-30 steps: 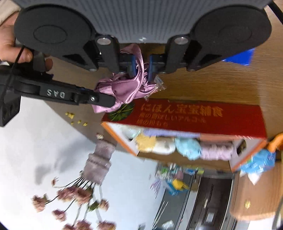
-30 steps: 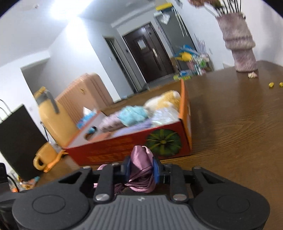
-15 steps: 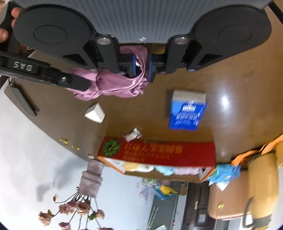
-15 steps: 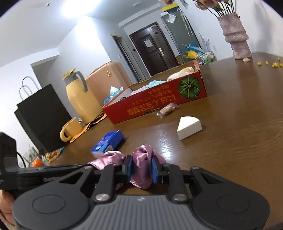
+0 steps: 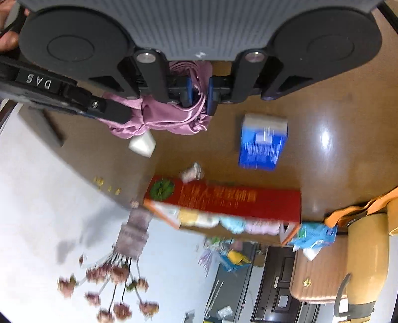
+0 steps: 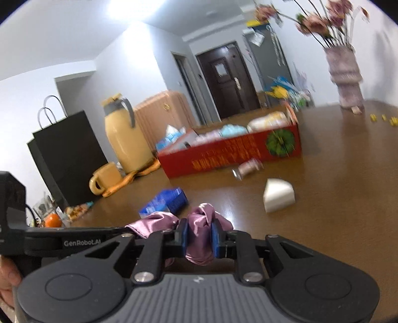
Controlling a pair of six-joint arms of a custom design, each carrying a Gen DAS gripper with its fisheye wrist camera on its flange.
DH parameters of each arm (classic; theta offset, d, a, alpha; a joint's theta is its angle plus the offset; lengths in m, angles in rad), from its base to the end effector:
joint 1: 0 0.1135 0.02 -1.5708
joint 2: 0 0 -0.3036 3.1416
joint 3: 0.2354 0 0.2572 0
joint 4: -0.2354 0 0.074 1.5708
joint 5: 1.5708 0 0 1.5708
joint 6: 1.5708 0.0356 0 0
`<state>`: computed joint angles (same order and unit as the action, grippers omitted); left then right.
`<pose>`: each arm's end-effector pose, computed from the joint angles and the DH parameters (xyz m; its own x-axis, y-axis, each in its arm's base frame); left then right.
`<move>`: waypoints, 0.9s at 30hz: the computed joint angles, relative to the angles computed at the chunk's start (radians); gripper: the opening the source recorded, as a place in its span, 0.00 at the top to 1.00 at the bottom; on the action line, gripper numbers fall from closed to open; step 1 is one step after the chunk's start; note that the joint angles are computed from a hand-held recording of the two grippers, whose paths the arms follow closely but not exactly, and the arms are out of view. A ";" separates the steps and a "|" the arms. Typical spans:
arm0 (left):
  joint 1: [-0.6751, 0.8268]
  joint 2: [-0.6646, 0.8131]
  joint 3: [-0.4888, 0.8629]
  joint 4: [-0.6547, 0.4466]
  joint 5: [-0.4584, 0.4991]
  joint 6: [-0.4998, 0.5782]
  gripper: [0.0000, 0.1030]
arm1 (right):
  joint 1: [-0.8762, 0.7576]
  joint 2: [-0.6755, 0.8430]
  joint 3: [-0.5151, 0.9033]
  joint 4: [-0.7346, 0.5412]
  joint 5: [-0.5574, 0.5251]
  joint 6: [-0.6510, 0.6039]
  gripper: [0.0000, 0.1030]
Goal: Organize soft objects
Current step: 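Carry the pink scrunchie into the box beside the blue plush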
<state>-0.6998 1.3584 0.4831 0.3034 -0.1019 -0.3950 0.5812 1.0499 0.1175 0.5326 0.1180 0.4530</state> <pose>0.1969 -0.1610 0.1975 -0.6035 0.0077 -0.7973 0.3717 0.8874 -0.2728 0.1418 0.0881 0.1692 -0.4915 0.1972 -0.8483 -0.2663 0.8933 0.3620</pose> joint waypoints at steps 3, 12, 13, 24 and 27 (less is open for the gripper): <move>0.136 0.027 0.078 0.033 0.136 0.042 0.89 | -0.111 0.048 0.108 -0.015 -0.117 -0.063 0.82; 0.379 0.487 0.816 -0.211 0.213 0.189 0.89 | -0.308 0.645 0.908 -0.243 -0.342 -0.216 0.83; 0.393 0.555 0.918 -0.276 0.213 0.196 0.89 | -0.322 0.728 1.023 -0.306 -0.360 -0.199 0.83; 0.424 0.920 1.366 -0.548 0.183 0.327 0.64 | -0.329 1.315 1.884 -0.935 -0.314 -0.170 0.80; 0.440 0.887 1.303 -0.504 0.208 0.329 0.58 | -0.316 1.329 1.902 -0.957 -0.284 -0.176 0.75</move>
<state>-0.2601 2.2455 1.7861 -0.2006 0.1057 -0.0665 0.2649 2.3787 2.0197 -0.4245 -0.1663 0.2769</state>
